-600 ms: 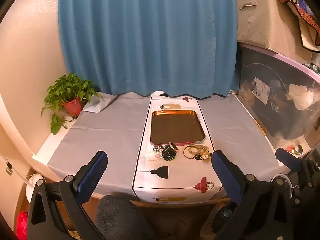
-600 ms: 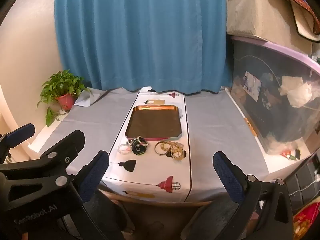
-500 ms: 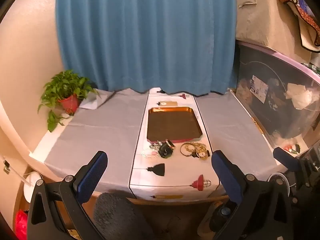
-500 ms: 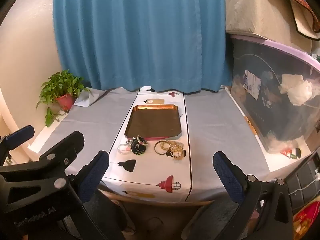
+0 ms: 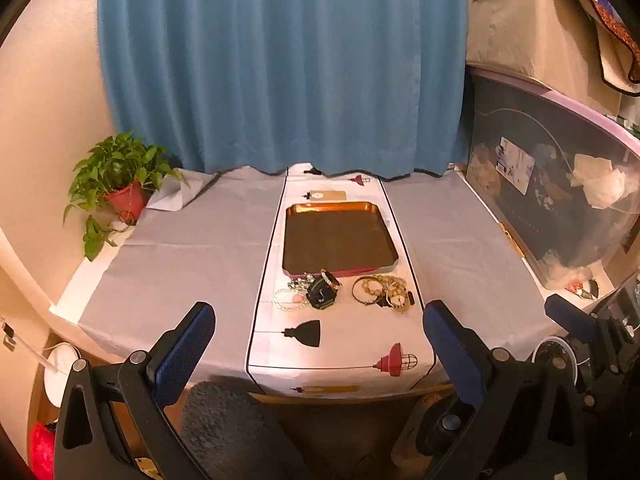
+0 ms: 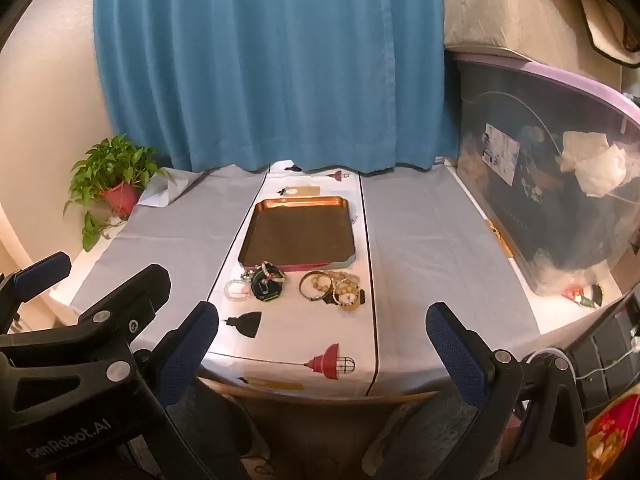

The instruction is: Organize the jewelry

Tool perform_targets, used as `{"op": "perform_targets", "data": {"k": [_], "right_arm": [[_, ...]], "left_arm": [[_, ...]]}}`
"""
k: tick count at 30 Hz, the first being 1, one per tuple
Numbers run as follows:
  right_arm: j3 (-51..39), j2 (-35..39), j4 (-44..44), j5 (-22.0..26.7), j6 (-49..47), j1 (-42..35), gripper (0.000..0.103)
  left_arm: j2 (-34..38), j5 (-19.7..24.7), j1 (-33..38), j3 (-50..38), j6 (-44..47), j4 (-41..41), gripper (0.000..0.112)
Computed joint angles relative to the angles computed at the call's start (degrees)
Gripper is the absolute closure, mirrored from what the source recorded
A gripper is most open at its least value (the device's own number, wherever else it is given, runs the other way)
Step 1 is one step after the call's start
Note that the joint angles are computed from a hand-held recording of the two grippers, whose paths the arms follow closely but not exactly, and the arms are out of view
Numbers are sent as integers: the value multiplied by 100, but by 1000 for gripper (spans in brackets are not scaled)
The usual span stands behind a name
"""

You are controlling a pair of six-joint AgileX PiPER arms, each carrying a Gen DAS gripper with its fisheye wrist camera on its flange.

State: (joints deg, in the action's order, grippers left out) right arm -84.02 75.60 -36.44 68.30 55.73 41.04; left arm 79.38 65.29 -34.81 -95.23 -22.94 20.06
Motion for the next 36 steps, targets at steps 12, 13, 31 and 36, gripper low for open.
{"op": "perform_targets", "data": {"k": [12,13,31,36], "right_arm": [[-151,147,174,-41,-196,-179,0],[-173,159,182,-30,-204,-180,0],[-92,149,79,-60,-79,-100,0],[-203,197,170,-34,-186,-137,0]], "left_arm": [[-1,-76,30,122,-77,44,9],[1,-70,38,113,-64,31,9],[69,1,43,-21,-44,36,9],[29,-30,30,44,-68,47,9]]}}
